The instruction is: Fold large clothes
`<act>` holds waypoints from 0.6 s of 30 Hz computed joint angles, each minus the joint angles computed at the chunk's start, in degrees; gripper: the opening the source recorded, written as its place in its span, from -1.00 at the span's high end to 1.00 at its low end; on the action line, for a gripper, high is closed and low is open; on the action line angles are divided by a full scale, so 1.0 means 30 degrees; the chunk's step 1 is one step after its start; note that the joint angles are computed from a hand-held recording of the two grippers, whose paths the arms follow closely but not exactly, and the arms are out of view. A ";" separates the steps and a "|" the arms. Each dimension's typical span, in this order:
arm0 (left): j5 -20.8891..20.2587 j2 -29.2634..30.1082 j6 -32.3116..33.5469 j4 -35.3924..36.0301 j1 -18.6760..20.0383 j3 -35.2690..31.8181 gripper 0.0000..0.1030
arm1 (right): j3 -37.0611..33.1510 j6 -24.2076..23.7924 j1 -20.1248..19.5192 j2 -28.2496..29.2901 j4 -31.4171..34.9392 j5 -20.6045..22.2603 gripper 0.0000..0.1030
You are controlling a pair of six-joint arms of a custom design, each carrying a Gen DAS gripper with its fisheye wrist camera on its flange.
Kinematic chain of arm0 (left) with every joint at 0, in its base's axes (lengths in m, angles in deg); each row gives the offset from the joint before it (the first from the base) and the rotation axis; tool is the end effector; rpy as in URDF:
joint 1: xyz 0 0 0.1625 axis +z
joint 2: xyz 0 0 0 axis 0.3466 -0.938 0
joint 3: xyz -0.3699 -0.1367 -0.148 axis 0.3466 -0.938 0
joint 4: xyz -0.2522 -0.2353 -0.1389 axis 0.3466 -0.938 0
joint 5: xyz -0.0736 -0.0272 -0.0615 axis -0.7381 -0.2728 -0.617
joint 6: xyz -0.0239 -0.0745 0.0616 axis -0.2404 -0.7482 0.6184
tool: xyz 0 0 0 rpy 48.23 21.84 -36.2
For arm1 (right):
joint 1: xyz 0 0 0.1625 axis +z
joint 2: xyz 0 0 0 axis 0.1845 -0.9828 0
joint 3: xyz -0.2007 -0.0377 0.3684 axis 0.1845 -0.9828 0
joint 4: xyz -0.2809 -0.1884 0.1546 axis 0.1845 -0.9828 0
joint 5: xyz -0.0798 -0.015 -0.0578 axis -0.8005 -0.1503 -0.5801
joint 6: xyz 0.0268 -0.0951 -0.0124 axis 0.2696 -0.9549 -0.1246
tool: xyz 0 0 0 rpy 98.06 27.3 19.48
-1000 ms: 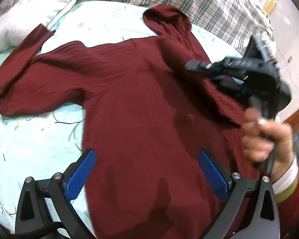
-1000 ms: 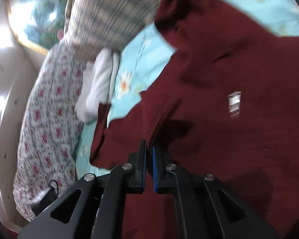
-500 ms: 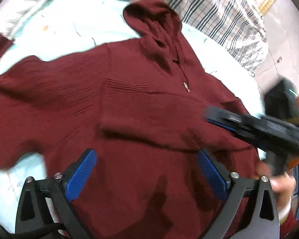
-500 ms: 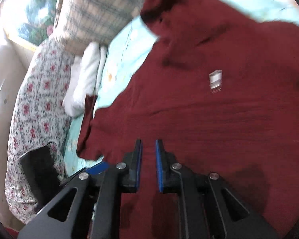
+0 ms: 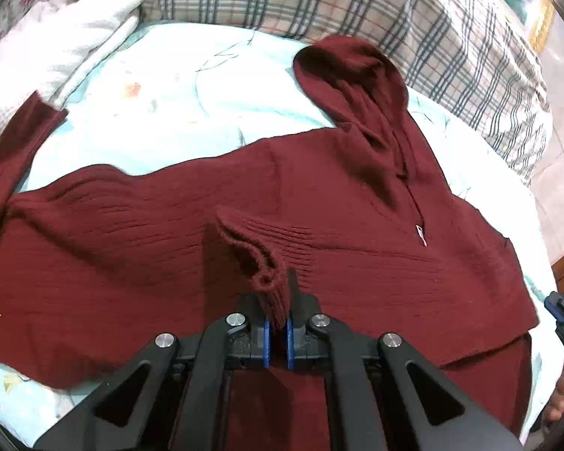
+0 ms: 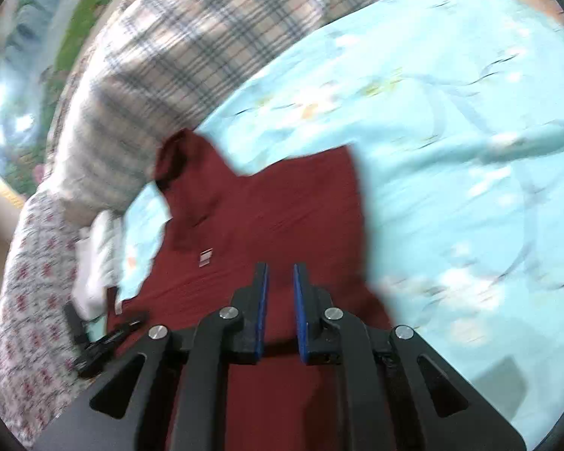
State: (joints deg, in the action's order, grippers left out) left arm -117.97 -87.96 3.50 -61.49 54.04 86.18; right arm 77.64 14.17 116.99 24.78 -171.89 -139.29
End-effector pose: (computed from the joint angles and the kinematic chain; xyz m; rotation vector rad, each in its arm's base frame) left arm 0.0014 -0.6372 0.3823 0.5517 2.6187 -0.6075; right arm 0.3659 -0.3947 0.0867 -0.4632 -2.3275 1.3761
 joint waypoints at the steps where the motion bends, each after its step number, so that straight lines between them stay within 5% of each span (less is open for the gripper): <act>1: -0.0418 0.0009 -0.0022 0.0391 0.0203 -0.0226 0.92 | 0.0035 0.0303 -0.0193 -0.0306 0.0853 -0.0062 0.71; 3: -0.0425 0.0002 0.0207 0.0360 0.0254 -0.0148 0.92 | -0.0168 0.0285 -0.0784 -0.0688 0.2106 0.0335 0.49; 5: -0.0057 -0.0118 0.0461 -0.0190 0.0094 0.0305 0.92 | -0.0592 -0.0560 -0.1445 -0.0713 0.2274 0.1256 -0.04; 10: 0.0022 -0.0159 0.0161 -0.0699 0.0140 0.0353 0.92 | -0.1328 -0.0905 -0.2780 -0.0679 0.3707 0.2508 -0.09; 12: -0.0032 -0.0217 0.0294 -0.0687 0.0120 0.0418 0.92 | -0.1206 -0.1330 -0.3187 -0.0794 0.3827 0.3087 0.04; 13: 0.0048 -0.0217 0.0363 -0.0739 0.0064 0.0481 0.92 | -0.1235 -0.1585 -0.3262 -0.0808 0.3949 0.3215 0.83; 18: -0.0170 -0.0342 0.1043 -0.1246 -0.0210 0.1048 0.92 | -0.1528 -0.3502 -0.2628 -0.0758 0.2692 0.1248 0.84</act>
